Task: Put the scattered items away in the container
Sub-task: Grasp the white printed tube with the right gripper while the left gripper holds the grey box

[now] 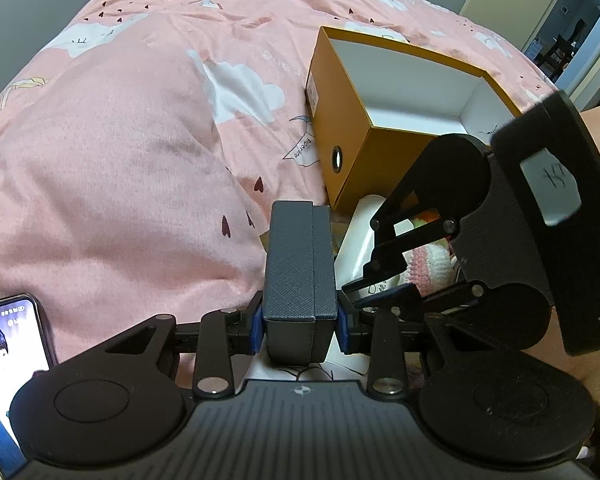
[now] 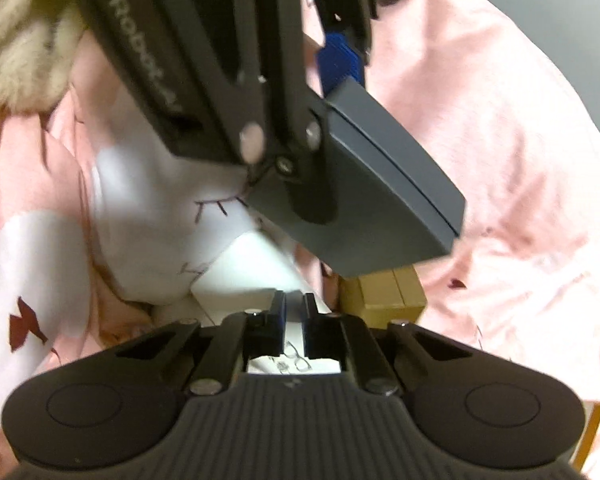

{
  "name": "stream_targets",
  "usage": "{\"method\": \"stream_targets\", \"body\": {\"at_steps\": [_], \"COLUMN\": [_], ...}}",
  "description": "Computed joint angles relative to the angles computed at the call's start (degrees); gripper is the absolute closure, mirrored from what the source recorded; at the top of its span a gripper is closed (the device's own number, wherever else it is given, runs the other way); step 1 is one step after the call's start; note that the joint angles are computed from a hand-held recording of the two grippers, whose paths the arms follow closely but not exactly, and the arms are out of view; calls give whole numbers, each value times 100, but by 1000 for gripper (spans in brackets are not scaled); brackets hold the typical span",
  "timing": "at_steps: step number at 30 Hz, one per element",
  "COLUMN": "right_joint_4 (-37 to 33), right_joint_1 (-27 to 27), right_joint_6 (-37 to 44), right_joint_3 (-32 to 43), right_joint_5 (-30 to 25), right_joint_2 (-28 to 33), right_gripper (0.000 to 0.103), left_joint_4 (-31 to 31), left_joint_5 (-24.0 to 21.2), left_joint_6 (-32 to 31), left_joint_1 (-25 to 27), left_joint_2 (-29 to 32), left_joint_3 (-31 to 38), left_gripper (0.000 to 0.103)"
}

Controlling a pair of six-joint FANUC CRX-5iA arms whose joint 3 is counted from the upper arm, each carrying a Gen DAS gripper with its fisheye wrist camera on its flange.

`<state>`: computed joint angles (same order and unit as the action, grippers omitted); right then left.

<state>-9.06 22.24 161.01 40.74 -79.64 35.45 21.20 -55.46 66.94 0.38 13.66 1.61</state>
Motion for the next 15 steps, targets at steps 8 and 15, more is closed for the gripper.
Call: {"method": "stream_targets", "body": {"at_steps": [8, 15], "right_joint_4": [495, 933], "right_joint_1": [-54, -183], "right_joint_6": [621, 487], "right_joint_3": [-113, 518], "right_joint_5": [154, -86], "right_joint_2": [13, 420], "right_gripper": [47, 40], "left_joint_4": [-62, -54], "left_joint_5": [19, 63], "left_joint_6": [-12, -7], "left_joint_1": [-21, -44], "left_joint_2": [-11, -17], "left_joint_3": [9, -19], "left_gripper": [65, 64]}}
